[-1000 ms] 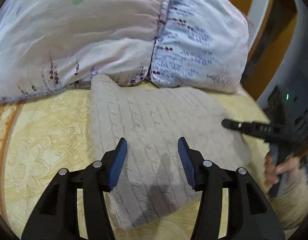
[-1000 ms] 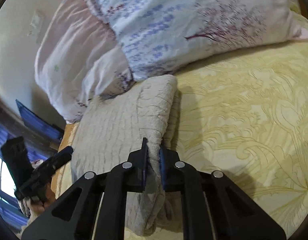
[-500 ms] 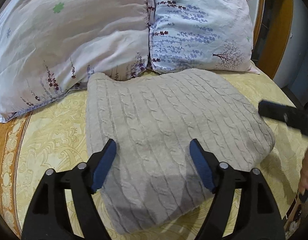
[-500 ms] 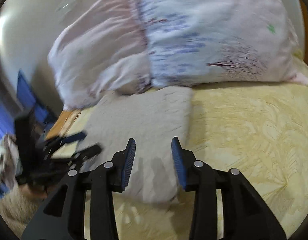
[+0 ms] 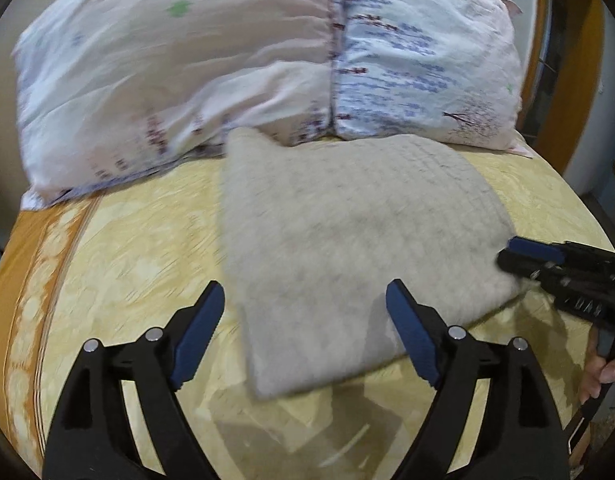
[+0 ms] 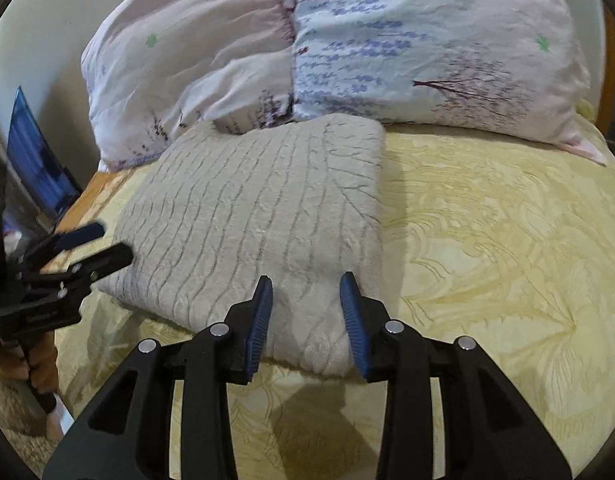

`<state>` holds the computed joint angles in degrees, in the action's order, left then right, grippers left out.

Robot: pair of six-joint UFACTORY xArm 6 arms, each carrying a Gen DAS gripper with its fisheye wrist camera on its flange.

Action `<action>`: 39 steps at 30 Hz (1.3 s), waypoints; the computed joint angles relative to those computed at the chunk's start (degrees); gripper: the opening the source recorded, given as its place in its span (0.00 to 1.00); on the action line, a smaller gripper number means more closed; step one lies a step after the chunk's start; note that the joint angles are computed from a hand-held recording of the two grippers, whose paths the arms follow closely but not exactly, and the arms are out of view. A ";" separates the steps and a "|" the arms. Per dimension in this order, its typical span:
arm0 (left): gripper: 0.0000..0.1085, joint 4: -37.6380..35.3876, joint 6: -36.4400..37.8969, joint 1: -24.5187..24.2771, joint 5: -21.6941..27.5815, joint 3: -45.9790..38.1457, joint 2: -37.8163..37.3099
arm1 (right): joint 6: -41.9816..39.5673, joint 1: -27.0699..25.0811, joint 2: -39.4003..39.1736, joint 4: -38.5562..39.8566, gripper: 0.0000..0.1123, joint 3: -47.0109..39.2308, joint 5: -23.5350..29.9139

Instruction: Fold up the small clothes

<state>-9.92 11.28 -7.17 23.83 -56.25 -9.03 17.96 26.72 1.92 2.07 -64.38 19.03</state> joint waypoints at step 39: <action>0.93 10.50 -13.08 0.55 0.46 11.49 -5.95 | 40.27 6.37 -2.57 -39.35 0.90 1.99 12.05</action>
